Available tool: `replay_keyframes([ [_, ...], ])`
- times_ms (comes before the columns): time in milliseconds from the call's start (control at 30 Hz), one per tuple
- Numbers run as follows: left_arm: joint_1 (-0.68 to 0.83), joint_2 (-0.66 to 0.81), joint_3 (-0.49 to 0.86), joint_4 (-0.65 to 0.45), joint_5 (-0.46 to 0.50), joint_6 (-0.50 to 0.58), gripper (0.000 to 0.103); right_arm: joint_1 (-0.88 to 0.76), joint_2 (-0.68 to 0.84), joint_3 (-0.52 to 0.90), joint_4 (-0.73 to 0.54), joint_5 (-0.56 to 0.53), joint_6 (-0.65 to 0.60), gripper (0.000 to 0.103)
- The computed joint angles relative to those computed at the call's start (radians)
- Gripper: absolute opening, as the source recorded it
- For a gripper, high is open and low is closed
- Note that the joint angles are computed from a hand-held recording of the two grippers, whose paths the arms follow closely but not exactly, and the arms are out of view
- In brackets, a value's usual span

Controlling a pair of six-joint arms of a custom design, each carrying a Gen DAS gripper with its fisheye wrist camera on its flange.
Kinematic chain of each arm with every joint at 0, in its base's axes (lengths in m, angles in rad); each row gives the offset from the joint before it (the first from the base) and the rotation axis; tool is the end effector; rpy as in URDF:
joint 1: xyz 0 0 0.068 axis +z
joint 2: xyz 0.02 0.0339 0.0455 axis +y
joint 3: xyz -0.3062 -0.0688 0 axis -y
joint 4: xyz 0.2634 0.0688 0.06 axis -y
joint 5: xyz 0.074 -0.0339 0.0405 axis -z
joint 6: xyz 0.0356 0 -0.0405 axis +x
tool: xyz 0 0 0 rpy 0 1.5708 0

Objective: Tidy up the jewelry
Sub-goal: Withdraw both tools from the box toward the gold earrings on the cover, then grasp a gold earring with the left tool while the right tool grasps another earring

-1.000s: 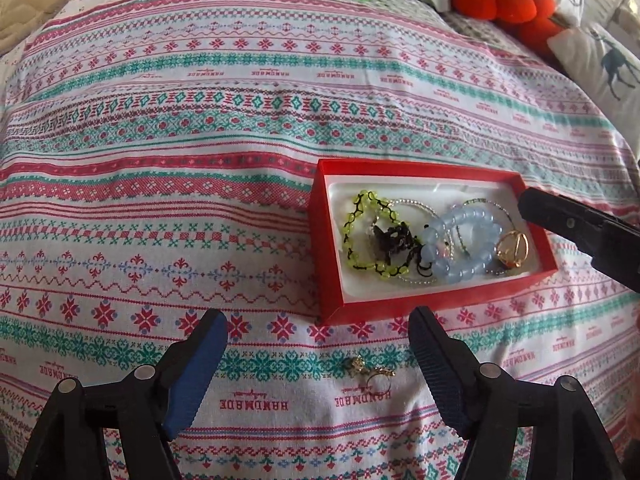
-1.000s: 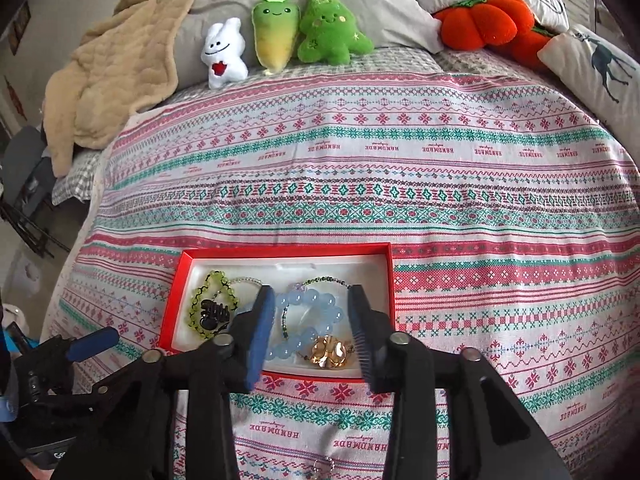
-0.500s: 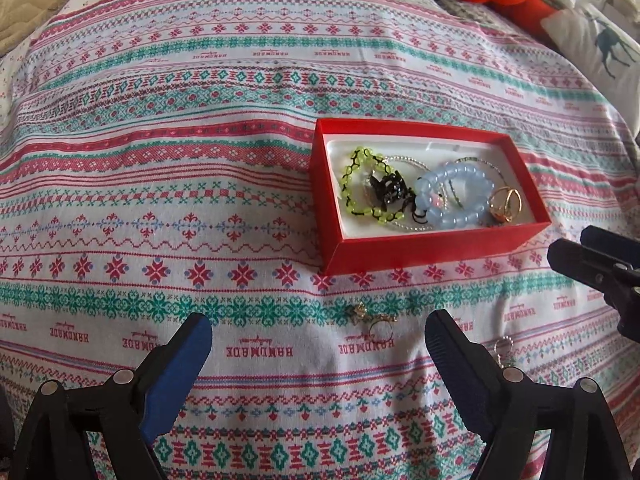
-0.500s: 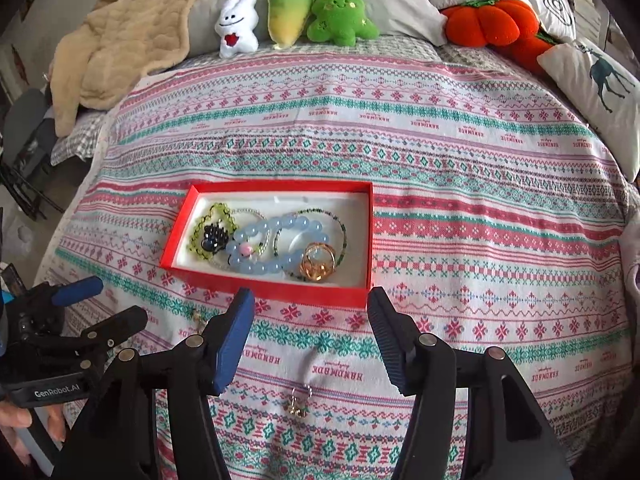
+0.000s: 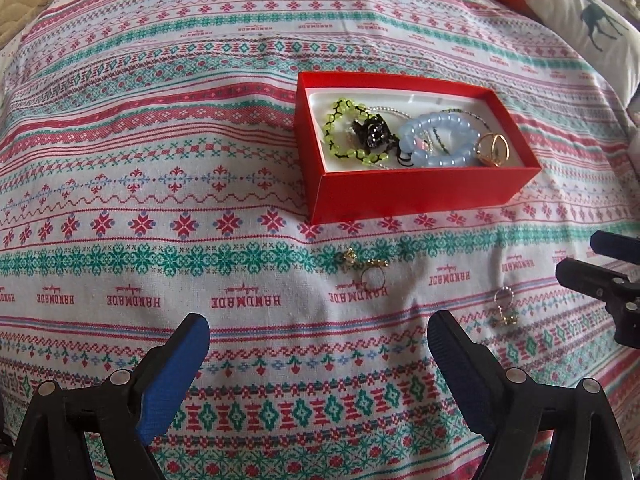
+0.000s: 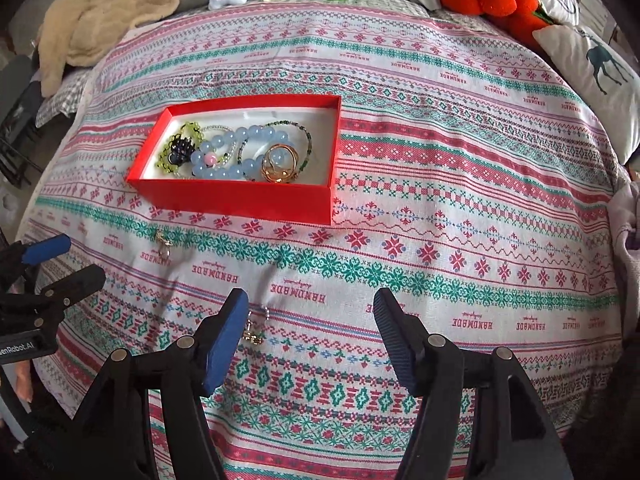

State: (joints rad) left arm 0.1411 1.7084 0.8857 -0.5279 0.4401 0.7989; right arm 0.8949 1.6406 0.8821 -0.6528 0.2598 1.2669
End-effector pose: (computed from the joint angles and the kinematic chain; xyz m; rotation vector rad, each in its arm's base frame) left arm 0.3074 0.0283 0.1609 0.9424 2.5529 -0.4063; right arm 0.1892 0.2213 0.1743 0.5539 2.7835 0.0257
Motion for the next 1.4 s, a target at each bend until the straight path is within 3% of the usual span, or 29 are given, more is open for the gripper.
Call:
replay_keyframes([
  [200,-0.022,0.003,-0.072,0.097,-0.029,0.036,0.092,0.035,0.05,0.015,-0.024,-0.006,-0.035,0.069],
  [533,-0.015,0.064,-0.131,0.215,-0.012,0.091,0.092,0.084,0.088,-0.009,0.011,0.071,-0.004,0.069],
  [933,-0.048,0.095,-0.125,0.23,0.105,0.053,0.09,0.094,0.101,0.007,-0.005,0.084,0.016,0.069],
  [1133,-0.048,0.123,-0.117,0.206,0.167,0.099,0.078,0.094,0.085,-0.013,0.011,0.087,0.038,0.069],
  [1300,-0.072,0.144,-0.119,0.244,0.17,0.065,0.063,0.096,0.081,-0.018,0.022,0.081,0.047,0.069],
  [1400,-0.076,0.151,-0.119,0.265,0.173,0.057,0.059,0.098,0.083,-0.013,0.021,0.082,0.043,0.069],
])
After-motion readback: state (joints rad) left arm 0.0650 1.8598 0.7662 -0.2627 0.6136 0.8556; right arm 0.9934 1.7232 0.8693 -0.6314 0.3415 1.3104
